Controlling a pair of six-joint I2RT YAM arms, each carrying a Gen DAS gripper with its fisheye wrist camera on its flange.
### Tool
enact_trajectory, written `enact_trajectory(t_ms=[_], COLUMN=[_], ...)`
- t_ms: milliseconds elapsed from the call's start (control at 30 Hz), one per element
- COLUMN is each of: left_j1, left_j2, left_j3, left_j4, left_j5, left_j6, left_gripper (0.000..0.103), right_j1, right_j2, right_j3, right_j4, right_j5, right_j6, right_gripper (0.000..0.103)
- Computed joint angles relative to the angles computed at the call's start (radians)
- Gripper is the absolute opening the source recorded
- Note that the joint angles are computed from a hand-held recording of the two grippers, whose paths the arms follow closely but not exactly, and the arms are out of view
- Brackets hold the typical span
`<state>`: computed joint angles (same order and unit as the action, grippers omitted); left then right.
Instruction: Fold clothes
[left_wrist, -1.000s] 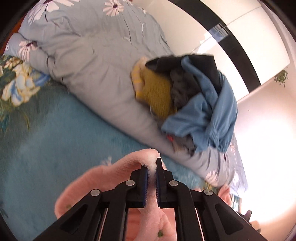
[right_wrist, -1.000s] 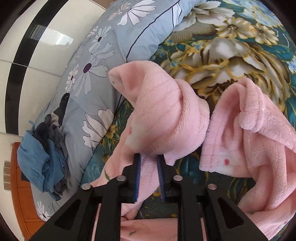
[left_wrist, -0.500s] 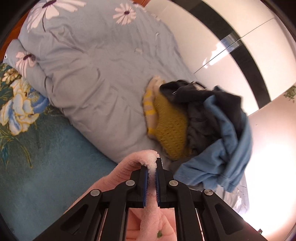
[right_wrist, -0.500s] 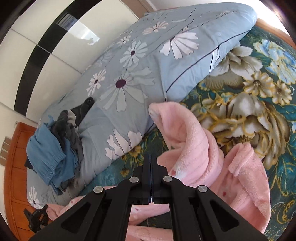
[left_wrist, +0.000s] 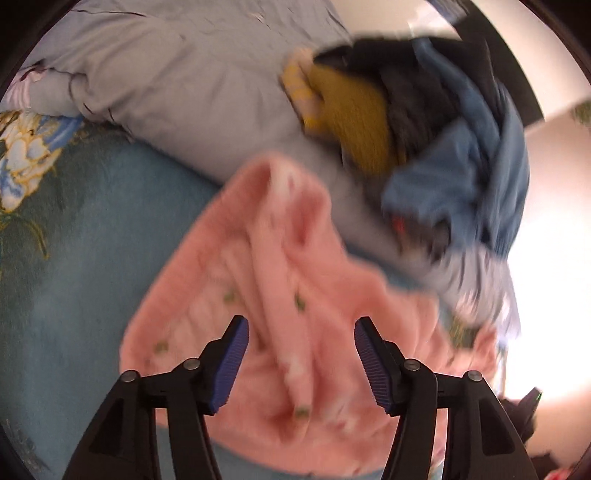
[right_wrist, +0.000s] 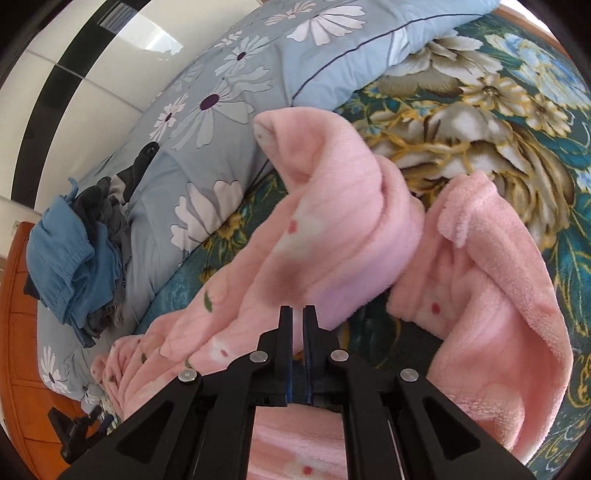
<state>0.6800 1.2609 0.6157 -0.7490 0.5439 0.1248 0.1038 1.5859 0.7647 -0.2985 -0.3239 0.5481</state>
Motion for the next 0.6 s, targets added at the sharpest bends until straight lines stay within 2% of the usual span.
enact_trajectory(t_ms=[67,100,133,267,400,433,467,500,533,567,600], left_j1=[-0.069,-0.101,-0.134,-0.19,-0.198,-0.202,-0.206,-0.206,-0.202,-0.195,-0.183], left_j2=[-0.042,-0.045,-0.036,-0.002,-0.008,-0.014,-0.017,-0.017,-0.022,-0.035,-0.058], left_j3=[-0.077,-0.108,-0.135,-0.188,-0.19,-0.19,-0.191,-0.191,-0.192,-0.196,-0.2], left_j4=[0.019,0.044,0.076,0.185,0.218,0.217,0.215,0.211,0.207,0.202,0.194], left_j5=[-0.039,-0.055,-0.073,-0.093,-0.079,-0.083,-0.087,-0.086,-0.079,-0.073,-0.063], left_j6=[0.003,-0.018,-0.045,-0.158,-0.223,-0.232,-0.239,-0.242,-0.246,-0.252,-0.256], left_gripper=[0.064,0.064,0.064,0.064,0.06,0.055,0.042,0.029,0.024,0.016,0.014], right_j1=[-0.029,-0.044,-0.059,-0.066,-0.048,-0.043,-0.038,-0.035,-0.033,-0.032,-0.029], right_j2=[0.003,0.009,0.015,0.082,0.138,0.147,0.152,0.155,0.156,0.158,0.147], right_j3=[-0.015,-0.023,-0.031,0.004,0.033,0.036,0.038,0.039,0.044,0.049,0.053], right_j4=[0.022,0.045,0.068,0.104,0.116,0.12,0.122,0.127,0.124,0.12,0.114], right_j5=[0.001,-0.011,-0.024,-0.039,-0.026,-0.025,-0.019,-0.019,-0.023,-0.027,-0.024], right_j6=[0.042,0.068,0.094,0.153,0.205,0.218,0.231,0.24,0.245,0.25,0.243], right_gripper=[0.024,0.038,0.045,0.047,0.047,0.046,0.044,0.033,0.018,0.01,0.005])
